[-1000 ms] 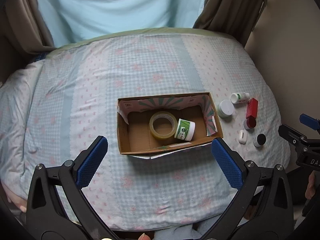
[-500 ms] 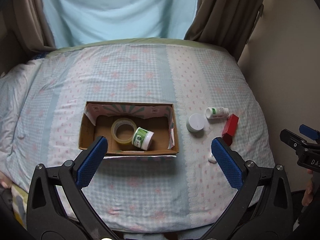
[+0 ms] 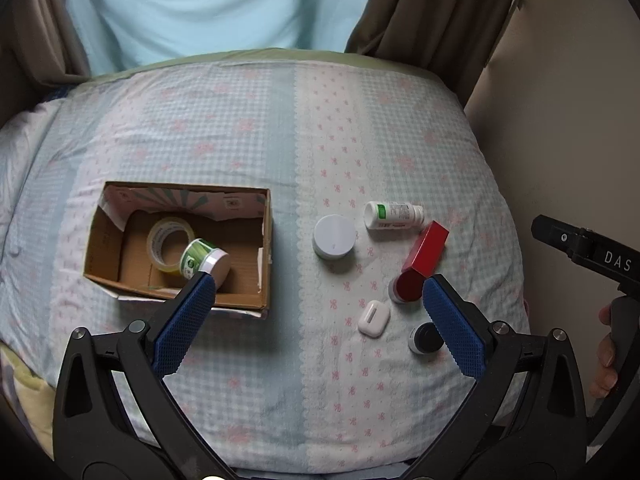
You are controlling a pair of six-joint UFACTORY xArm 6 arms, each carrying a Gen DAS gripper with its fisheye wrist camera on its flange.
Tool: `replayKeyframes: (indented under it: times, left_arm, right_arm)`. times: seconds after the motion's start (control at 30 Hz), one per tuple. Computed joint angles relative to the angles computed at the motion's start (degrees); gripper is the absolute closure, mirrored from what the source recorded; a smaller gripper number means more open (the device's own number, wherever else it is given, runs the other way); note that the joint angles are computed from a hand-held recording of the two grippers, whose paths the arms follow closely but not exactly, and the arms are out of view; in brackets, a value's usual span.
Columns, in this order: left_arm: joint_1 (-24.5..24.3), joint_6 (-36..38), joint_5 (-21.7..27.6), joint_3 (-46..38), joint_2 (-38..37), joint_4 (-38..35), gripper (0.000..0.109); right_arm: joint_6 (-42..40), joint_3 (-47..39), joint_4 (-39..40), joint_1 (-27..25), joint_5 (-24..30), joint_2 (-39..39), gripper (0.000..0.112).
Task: Organize rigid objects
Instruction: 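Withdraw both tools from the box toward the remaining items, then grasp the white round container with left tool while right tool grasps red box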
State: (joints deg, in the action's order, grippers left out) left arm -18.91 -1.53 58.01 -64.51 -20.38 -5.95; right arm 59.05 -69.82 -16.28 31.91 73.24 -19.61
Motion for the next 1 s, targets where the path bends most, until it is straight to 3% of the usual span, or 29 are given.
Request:
replayKeyframes:
  times: [0.4,0.7,0.9,1.0]
  left_arm:
    - [-6.2,-5.2,-10.8,0.6,13.2,5.0,0.006]
    - [-8.0,-10.8,-20.5,1.9,26.8,8.6,0.006]
    - [-7.6,-17.1,-25.6,2.2,33.5,14.6,0.006]
    - [-7.3,-18.8,-28.2,1.3,36.7,17.5,0.006]
  right_arm:
    - [0.3,8.7,6.7,-9.5,-10.5,2.9,0.009]
    - [1.2,13.7,11.1,-13.4,-21.6,11.0,0.01]
    - [1.0,15.9,15.0,-14.3,-27.5,17.1,0.017]
    - [1.9,15.7,14.6,-13.9,-28.5,19.8,0.027]
